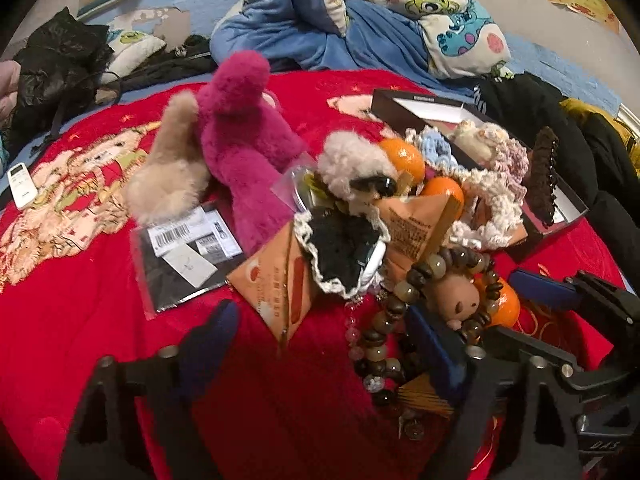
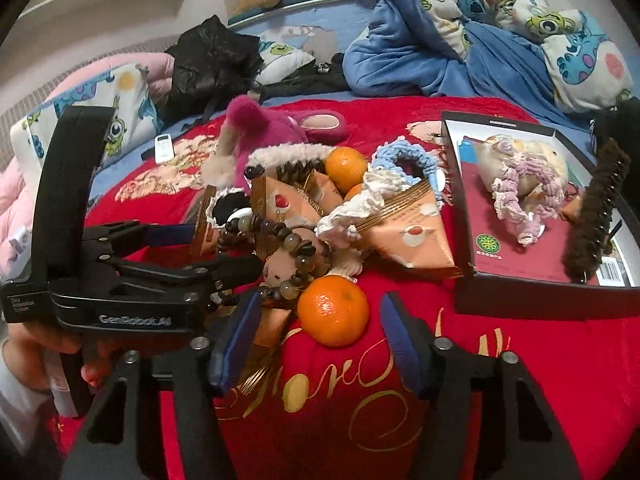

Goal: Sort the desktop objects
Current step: 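Grasp the brown bead bracelet with the left gripper while the right grasps a mandarin, then lift and carry the bracelet and mandarin toward the black box with both grippers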

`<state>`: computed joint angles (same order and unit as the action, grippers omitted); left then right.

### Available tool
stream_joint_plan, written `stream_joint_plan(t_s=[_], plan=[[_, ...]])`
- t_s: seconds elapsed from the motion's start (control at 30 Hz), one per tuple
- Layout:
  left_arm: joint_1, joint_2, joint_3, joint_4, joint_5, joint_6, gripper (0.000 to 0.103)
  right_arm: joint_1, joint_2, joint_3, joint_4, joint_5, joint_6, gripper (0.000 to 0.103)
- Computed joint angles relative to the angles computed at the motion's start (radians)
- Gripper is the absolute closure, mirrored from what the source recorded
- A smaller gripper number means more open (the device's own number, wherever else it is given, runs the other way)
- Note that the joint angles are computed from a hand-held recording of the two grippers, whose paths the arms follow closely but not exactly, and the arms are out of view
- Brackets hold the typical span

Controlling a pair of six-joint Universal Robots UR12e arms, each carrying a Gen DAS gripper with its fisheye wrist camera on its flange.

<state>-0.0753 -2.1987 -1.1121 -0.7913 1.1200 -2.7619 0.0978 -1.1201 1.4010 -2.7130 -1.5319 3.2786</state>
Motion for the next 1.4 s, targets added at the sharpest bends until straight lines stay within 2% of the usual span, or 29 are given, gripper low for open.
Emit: stream_joint_plan(t_s=[0.1, 0.17, 0.23, 0.27, 0.4, 0.53, 0.73, 0.8, 0.87, 1.17, 1.3, 1.4], plan=[[0.0, -0.004, 0.007, -0.016, 0.003, -0.004, 0.034, -0.002, 0.0, 0.001, 0.005, 0.002, 0.007, 0.049], [0.002, -0.004, 0.007, -0.014, -0.006, -0.012, 0.04, 0.0, 0.0, 0.0, 0.006, -0.003, 0.003, 0.055], [0.004, -0.005, 0.008, -0.01, -0.006, -0.025, 0.05, 0.008, 0.001, -0.005, 0.012, -0.035, -0.011, 0.061], [0.005, -0.005, 0.008, -0.01, -0.008, -0.031, 0.059, 0.015, 0.004, -0.011, 0.024, -0.066, -0.017, 0.068], [0.009, 0.0, -0.001, 0.001, -0.01, -0.043, 0.074, 0.023, 0.003, -0.016, 0.044, -0.1, -0.007, 0.068], [0.013, 0.017, -0.023, 0.015, -0.008, -0.036, 0.078, 0.018, -0.003, -0.014, 0.057, -0.093, 0.068, 0.069], [0.03, 0.056, -0.076, 0.051, -0.032, -0.041, 0.079, 0.026, -0.006, -0.021, 0.084, -0.134, 0.122, 0.069], [0.037, 0.066, -0.089, 0.066, -0.044, -0.043, 0.089, 0.026, -0.01, -0.019, 0.089, -0.136, 0.142, 0.069], [0.042, 0.072, -0.096, 0.079, -0.054, -0.047, 0.092, 0.025, -0.017, -0.011, 0.082, -0.132, 0.156, 0.069], [0.043, 0.098, -0.127, 0.116, -0.073, -0.019, 0.092, 0.026, -0.031, 0.009, 0.053, -0.129, 0.176, 0.069], [0.035, 0.112, -0.157, 0.197, -0.034, -0.009, 0.092, 0.027, -0.036, 0.014, 0.044, -0.132, 0.186, 0.069], [0.037, 0.118, -0.164, 0.212, -0.029, -0.019, 0.092, 0.029, -0.039, 0.016, 0.029, -0.136, 0.196, 0.069]])
